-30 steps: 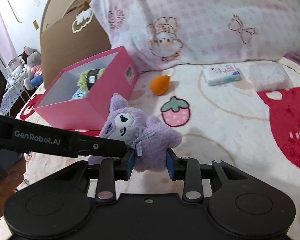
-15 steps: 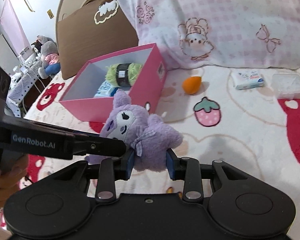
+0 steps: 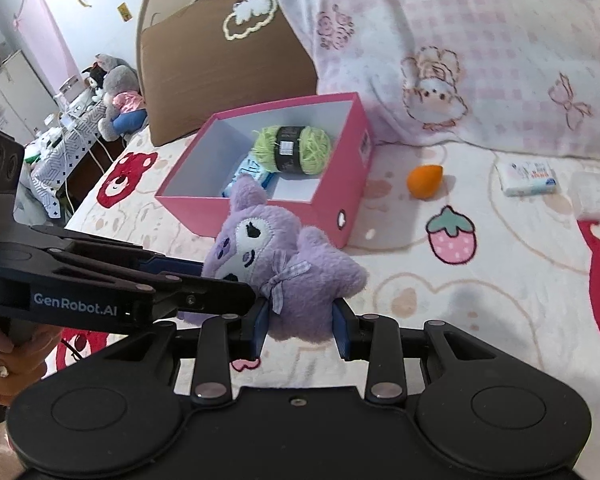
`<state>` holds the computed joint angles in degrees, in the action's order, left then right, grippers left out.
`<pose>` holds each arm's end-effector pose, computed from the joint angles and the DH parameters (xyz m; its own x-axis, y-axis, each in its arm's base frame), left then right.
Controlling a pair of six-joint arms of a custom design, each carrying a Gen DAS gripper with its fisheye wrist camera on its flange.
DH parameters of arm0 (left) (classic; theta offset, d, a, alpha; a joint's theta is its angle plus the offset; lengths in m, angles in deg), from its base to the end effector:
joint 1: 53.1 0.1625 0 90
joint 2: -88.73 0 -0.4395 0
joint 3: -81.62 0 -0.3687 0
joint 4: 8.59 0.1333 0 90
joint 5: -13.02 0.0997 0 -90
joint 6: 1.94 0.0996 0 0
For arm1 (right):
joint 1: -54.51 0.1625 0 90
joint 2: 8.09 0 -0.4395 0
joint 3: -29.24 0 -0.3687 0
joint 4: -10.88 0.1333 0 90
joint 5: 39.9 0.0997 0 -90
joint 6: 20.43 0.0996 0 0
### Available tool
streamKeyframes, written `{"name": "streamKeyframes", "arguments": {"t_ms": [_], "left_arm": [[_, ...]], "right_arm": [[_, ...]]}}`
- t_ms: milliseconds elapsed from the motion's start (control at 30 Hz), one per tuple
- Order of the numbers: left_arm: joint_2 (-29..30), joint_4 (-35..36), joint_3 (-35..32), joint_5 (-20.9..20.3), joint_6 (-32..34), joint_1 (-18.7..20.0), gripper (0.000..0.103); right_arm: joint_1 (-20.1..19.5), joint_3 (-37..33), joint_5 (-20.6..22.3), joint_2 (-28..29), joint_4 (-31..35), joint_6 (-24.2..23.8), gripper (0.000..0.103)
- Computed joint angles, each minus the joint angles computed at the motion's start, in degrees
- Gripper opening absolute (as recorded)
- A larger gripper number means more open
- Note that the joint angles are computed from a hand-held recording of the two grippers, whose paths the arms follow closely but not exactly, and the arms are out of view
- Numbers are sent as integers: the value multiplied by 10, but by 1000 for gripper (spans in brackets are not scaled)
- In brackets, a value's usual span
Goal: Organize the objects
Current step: 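Lift the purple plush toy with the left tool toward the pink box, then carry the plush toy with the left tool over the pink box and lower it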
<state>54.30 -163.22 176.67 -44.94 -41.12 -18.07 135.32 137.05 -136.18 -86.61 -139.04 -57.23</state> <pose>-0.4244 -0.5248 0.0125 -0.9168 0.1598 -0.3660 0.3066 0.8689 -0.3885 0.0338 -0.5578 0.3784 -0.8609 -0.3377 0.3806 -0.4724 0.8082 -0.3516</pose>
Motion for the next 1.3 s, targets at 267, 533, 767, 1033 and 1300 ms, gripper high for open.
{"name": "streamKeyframes", "arguments": {"t_ms": [267,533,767,1033,1300], "left_arm": [[-37,-8,32,5,-14,2,37],[-64,6,42,7,-23,7,37],[-87,41,25,17,-20,12,37],[-103,97,-14,31,-31,27,37],[-86,114,-50,35,-42,63,37]], "right_arm": [[26,5,2,11,-22,10,38],[54,-2,-12,24,-32,20,38],[80,-20,-17,40,-42,13,38],[99,-70,-6,77,-27,-11,38],[89,-151,16,138,30,0,36]]}}
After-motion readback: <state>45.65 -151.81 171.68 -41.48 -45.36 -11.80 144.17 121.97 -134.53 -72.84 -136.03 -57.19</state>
